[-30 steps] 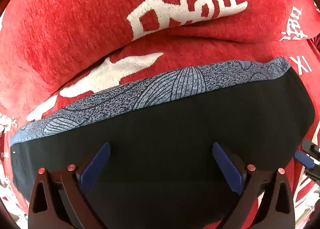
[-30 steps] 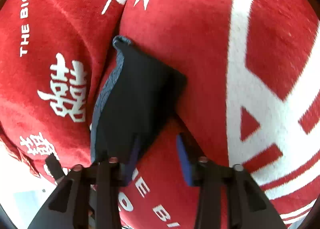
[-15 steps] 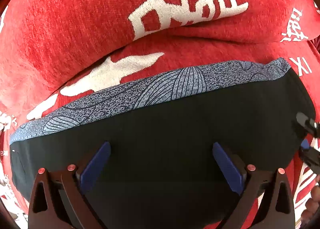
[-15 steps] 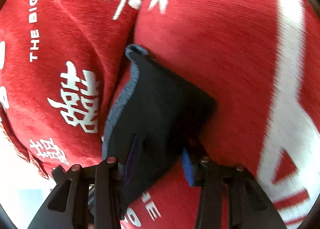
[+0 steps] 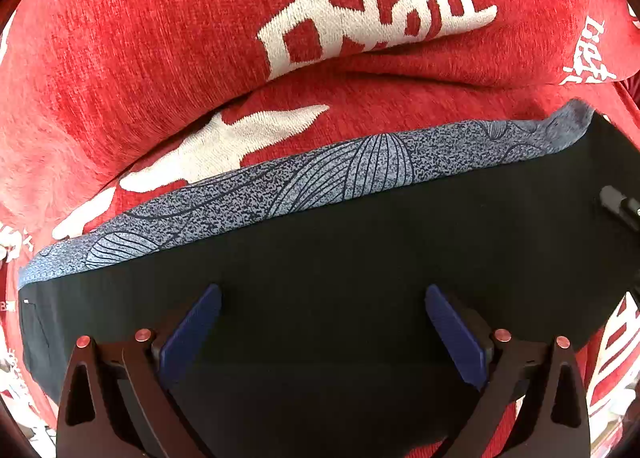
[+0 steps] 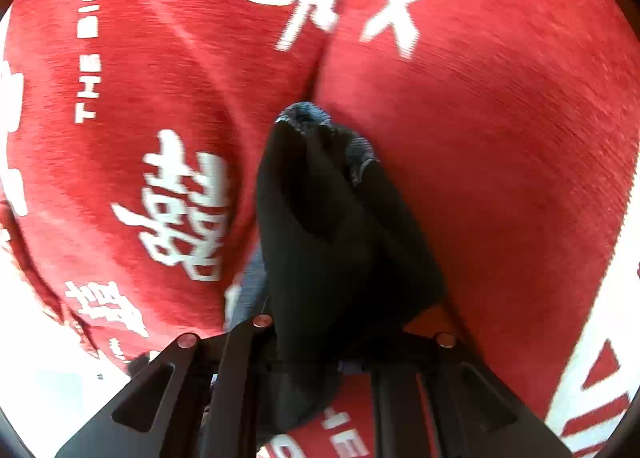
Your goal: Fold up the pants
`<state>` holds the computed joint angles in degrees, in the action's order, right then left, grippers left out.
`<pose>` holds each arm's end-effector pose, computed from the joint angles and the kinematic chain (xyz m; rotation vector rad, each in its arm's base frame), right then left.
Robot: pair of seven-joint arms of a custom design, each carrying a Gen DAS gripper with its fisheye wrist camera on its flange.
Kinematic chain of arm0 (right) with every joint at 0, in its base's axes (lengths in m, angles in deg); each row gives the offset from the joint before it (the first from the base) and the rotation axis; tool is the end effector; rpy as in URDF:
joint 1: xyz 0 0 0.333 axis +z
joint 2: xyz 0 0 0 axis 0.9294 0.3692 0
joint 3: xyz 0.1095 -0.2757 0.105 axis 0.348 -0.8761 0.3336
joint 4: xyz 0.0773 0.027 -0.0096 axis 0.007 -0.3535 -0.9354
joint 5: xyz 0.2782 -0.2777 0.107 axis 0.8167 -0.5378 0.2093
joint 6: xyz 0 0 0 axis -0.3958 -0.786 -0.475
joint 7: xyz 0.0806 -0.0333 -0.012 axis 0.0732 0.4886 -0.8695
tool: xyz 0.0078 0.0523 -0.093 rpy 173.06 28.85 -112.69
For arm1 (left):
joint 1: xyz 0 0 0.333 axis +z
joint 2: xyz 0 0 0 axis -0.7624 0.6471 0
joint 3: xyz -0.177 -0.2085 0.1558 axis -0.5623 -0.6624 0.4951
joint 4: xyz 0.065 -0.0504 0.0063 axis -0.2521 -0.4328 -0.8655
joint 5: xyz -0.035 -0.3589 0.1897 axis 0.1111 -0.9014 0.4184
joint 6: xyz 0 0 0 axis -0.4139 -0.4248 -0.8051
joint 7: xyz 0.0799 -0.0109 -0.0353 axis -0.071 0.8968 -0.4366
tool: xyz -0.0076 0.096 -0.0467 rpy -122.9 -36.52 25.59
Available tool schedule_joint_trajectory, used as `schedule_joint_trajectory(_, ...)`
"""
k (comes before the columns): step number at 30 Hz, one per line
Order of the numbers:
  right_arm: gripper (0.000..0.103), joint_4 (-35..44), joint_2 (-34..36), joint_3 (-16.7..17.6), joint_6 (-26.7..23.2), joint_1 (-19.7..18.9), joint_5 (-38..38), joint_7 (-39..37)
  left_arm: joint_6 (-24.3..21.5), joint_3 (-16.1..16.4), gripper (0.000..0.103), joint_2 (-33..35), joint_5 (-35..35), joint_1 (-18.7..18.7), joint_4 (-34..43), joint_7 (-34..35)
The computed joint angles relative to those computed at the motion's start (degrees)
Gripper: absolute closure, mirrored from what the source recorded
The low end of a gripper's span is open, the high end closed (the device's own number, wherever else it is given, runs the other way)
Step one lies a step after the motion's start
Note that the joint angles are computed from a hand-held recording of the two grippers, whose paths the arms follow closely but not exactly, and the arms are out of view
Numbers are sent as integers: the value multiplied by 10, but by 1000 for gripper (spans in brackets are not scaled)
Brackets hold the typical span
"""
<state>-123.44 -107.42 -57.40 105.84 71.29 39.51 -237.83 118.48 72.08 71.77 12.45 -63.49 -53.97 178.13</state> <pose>0.3550 0.2056 0.4777 -0.1250 2.2458 0.1419 0.5938 -0.2845 0.5031 -1.0795 2.7684 -0.2710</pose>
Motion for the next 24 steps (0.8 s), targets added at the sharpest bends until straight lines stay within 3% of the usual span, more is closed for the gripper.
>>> schedule_joint_trajectory(4, 90, 18, -9, 1, 1, -9, -16, -19, 34, 0, 0, -4, -18, 3, 10, -17)
schedule_joint_trajectory(9, 90, 55, 0, -12, -7, -4, -31, -70, 8, -3, 0, 25, 21, -16, 34, -27)
schedule_joint_trajectory(12, 89, 100, 36, -25, -17, 9, -38, -112, 54, -5, 0, 9, 37, -20, -8, -13)
schedule_joint_trajectory(15, 89, 148, 69, -29, -39, 16, -54, -147, 21, -7, 0, 19, 12, -12, 17, 14)
schedule_joint_trajectory(17, 89, 185, 90, -30, -66, 18, -69, -165, -22, -3, 0, 34, -14, -3, 51, 12)
schedule_joint_trajectory(24, 89, 391, 218, -59, -268, 87, -128, -278, -2, 21, 0, 14, -78, 58, 64, 65)
